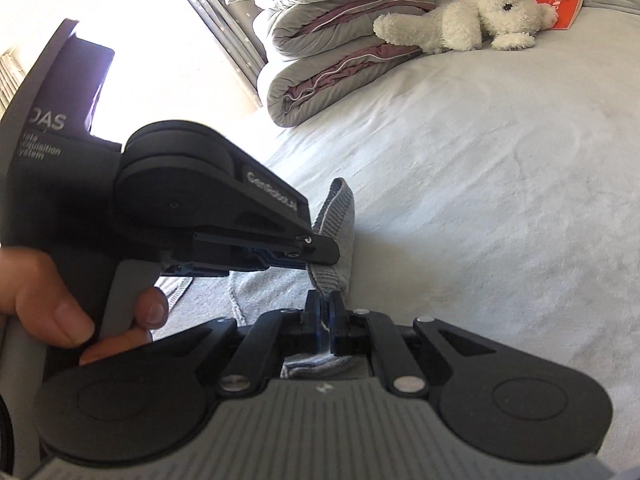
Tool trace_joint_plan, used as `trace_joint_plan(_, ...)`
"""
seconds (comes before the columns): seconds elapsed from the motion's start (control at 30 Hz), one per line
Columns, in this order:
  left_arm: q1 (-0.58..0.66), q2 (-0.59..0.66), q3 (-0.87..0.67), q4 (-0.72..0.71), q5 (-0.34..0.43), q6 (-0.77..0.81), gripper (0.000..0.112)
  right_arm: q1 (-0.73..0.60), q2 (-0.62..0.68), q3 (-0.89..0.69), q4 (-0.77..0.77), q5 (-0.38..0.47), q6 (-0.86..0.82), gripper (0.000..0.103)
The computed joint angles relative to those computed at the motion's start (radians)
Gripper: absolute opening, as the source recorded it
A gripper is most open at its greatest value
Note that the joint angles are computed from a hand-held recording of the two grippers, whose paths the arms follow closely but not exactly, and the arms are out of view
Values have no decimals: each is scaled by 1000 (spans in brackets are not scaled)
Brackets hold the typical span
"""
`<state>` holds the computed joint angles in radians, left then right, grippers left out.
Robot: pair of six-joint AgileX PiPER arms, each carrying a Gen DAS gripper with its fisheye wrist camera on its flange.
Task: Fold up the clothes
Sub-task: 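Lift the sleeve with the right gripper while the left gripper pinches the sleeve tip, then fold the sleeve over the body with the left gripper while the right gripper opens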
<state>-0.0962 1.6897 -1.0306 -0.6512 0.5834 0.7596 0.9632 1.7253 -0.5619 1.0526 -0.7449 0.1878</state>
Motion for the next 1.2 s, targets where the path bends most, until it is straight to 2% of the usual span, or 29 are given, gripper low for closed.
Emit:
trace_joint_plan(0.27, 256, -49, 42, -214, 103, 239, 3, 42, 18, -56, -117, 18, 47, 6)
trace_joint_plan(0.37, 352, -26, 33, -263, 148, 303, 3, 42, 38, -101, -125, 70, 12, 7)
trace_joint_plan(0.53, 485, 46, 11, -321, 187, 380, 3, 56, 57, -169, -60, 191, -139, 17)
trace_joint_plan(0.6, 526, 79, 4, -335, 195, 409, 3, 76, 48, -179, -11, 210, -227, 35)
trace_joint_plan(0.67, 559, 108, 6, -381, 211, 457, 3, 96, 38, -187, 40, 220, -323, 45)
trace_joint_plan(0.7, 576, 123, 7, -402, 219, 480, 3, 105, 35, -192, 68, 222, -378, 47)
trace_joint_plan(0.87, 647, 195, 6, -508, 276, 592, 4, 162, 17, -207, 227, 198, -693, 48)
trace_joint_plan(0.97, 677, 240, -12, -547, 324, 617, 5, 198, 21, -226, 355, 162, -952, 48)
trace_joint_plan(1.07, 694, 284, -31, -597, 367, 617, 16, 235, 55, -249, 438, 115, -1185, 47)
trace_joint_plan(1.2, 679, 313, -31, -670, 359, 612, 17, 244, 109, -304, 572, 116, -1377, 22)
